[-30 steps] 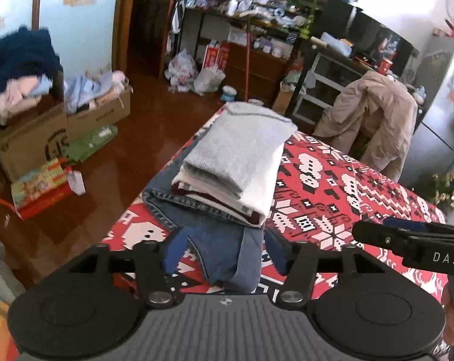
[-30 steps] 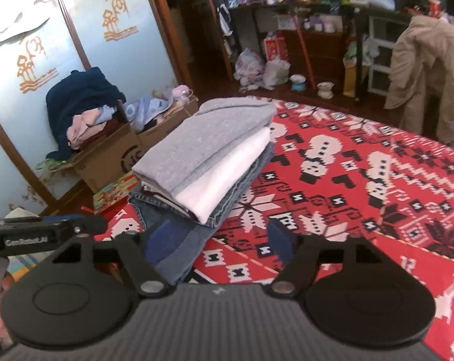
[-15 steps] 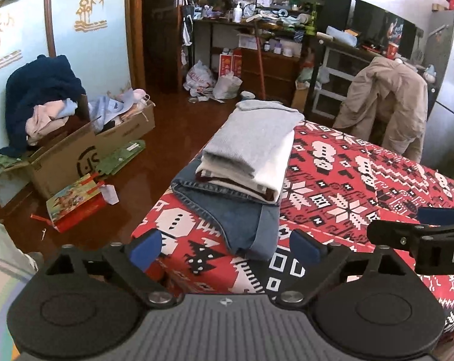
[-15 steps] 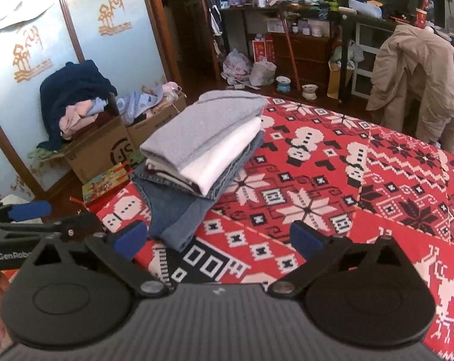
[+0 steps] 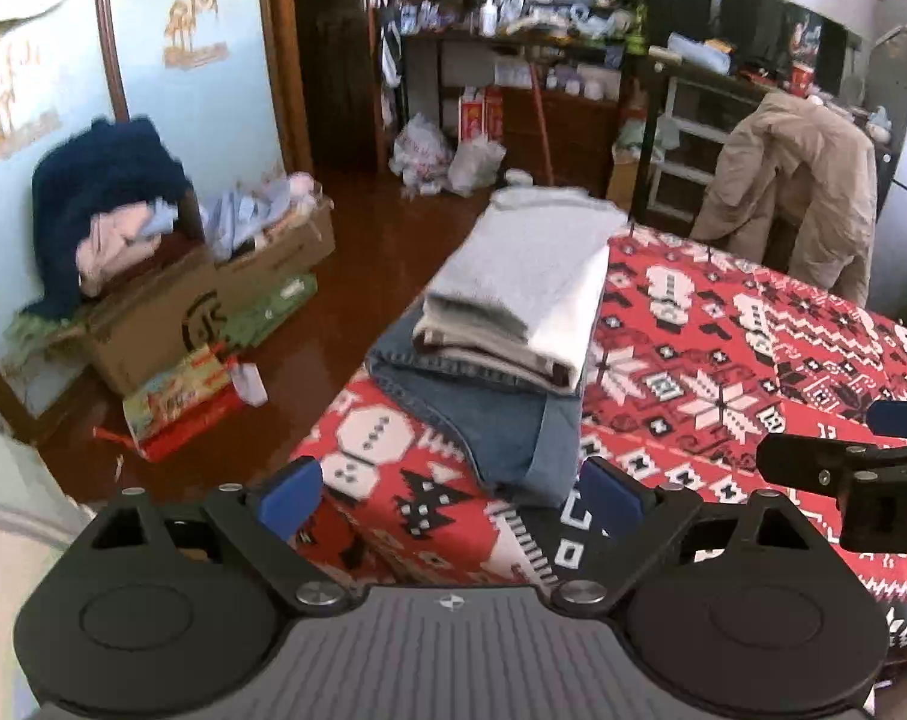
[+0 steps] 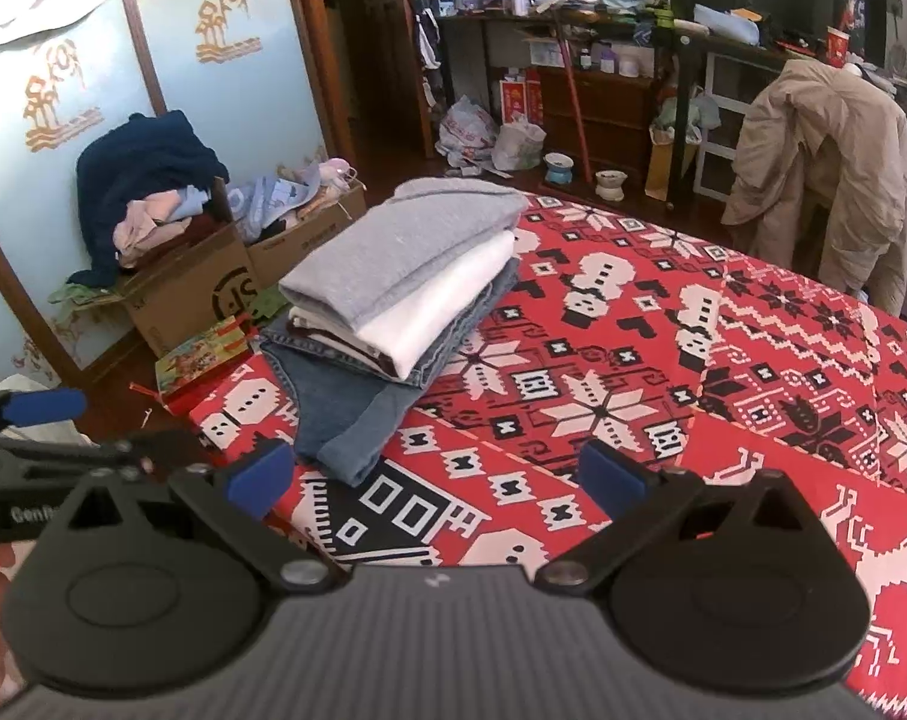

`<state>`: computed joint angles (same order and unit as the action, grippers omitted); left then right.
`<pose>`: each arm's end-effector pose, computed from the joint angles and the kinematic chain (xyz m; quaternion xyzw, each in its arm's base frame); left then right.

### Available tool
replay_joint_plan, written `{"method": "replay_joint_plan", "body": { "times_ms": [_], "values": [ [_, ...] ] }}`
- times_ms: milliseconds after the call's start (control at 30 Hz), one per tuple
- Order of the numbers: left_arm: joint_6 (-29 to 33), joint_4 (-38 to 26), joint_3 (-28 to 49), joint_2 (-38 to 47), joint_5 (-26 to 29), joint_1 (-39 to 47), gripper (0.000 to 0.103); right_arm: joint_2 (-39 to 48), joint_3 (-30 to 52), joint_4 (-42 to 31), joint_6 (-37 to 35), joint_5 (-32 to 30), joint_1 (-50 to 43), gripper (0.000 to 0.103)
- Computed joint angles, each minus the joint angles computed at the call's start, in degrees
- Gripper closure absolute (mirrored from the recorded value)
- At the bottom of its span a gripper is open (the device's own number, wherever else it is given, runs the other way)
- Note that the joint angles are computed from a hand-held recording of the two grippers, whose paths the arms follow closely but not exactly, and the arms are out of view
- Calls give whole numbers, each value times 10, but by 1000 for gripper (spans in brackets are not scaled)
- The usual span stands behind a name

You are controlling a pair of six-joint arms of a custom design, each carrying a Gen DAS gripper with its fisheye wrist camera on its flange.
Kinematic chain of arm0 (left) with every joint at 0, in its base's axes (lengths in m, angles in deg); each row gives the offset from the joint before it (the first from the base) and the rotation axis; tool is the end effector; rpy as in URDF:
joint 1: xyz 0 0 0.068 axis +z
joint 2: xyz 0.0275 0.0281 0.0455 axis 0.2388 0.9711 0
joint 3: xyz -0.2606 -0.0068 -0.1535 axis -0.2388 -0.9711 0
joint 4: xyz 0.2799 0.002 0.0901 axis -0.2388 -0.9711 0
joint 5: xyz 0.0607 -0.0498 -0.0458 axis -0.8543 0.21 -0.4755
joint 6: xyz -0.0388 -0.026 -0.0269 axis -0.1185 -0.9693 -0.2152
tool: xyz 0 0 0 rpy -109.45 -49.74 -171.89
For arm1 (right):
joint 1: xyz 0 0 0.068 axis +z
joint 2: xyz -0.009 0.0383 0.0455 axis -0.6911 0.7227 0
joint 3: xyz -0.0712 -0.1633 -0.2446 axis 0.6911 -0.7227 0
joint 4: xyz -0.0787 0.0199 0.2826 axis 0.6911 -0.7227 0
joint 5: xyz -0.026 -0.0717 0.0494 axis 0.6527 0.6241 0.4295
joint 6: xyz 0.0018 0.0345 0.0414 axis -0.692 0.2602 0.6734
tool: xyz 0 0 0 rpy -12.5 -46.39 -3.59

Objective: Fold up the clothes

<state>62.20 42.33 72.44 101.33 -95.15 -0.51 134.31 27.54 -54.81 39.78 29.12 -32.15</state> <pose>0.2662 -0.0559 0.2579 -0.0920 0.9182 0.0514 0.3818 0.3101 0.0714 0.2833 -0.1582 0.9092 0.1296 0.3625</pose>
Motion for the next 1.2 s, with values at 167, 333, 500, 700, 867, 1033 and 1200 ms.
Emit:
{"method": "replay_joint_plan", "body": {
  "times_ms": [167,333,500,700,867,1033,1200],
  "values": [
    [-5,-9,4,20,-17,0,10,4,-9,14,4,17,12,1],
    [-11,-8,-1,16,-21,2,10,11,-15,20,23,15,17,1],
    [-18,-5,-4,13,-12,4,10,10,-22,24,16,22,27,1],
    [-16,1,-3,21,-3,7,10,10,-26,24,24,31,35,1],
    [-17,4,-6,18,2,8,10,15,-24,20,24,25,32,1],
    [-18,5,-5,20,-3,4,10,15,-26,22,19,28,34,1],
    [-17,4,-6,20,-4,2,10,16,-25,20,19,32,34,1]
  ]
}}
